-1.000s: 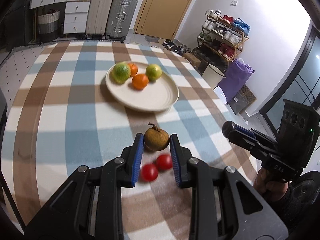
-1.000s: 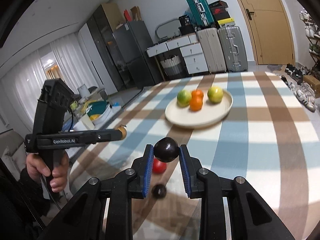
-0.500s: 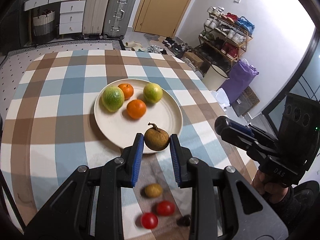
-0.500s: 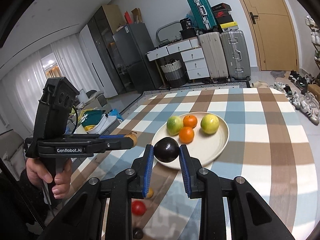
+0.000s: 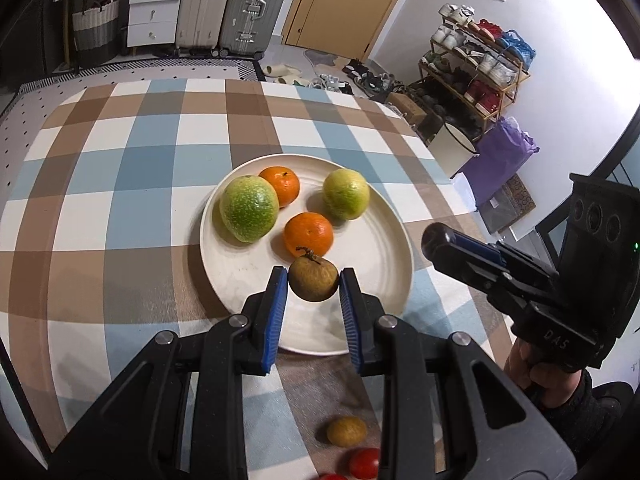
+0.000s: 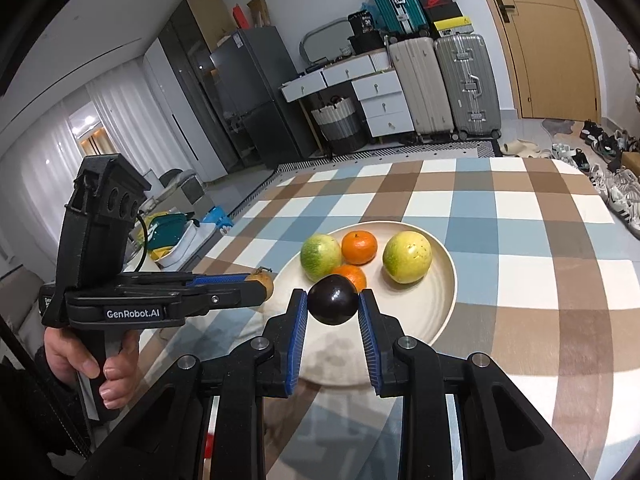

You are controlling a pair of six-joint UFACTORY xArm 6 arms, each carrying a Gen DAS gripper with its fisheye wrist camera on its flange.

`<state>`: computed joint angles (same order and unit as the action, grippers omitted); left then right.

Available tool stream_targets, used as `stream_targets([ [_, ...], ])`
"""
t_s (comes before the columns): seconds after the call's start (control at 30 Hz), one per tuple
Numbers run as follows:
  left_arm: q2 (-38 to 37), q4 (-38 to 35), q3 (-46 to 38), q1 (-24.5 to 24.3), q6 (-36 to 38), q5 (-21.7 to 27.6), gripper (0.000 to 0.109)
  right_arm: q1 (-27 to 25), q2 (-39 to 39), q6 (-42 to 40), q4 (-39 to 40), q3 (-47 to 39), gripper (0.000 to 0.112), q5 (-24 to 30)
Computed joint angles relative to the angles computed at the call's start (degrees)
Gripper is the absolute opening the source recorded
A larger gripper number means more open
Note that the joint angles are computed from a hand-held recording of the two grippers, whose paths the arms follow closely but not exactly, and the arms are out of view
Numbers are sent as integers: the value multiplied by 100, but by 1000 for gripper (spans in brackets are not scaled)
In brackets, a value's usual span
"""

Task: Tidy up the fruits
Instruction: 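Carry the kiwi with the left tool while the right tool carries the plum to the plate, then open both tools to release the kiwi and plum on the plate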

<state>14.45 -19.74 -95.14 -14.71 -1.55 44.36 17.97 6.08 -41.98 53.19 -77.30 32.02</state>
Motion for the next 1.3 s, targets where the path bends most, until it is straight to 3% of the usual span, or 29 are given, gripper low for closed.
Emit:
stream_targets([
  [0.33, 544, -17, -473, 53, 48, 158, 24, 37, 862, 661, -783, -762, 27, 104],
  [1.0, 937, 15, -948, 77, -55, 377, 24, 140, 1418, 1180, -1547, -1237, 28, 64],
  [1.17, 771, 160, -812, 87, -171, 331, 24, 137, 1145, 953, -1204, -933, 50, -223],
  [1.3, 584, 311, -642, 53, -290, 269, 24, 148, 900, 879, -1151, -711, 50, -350],
])
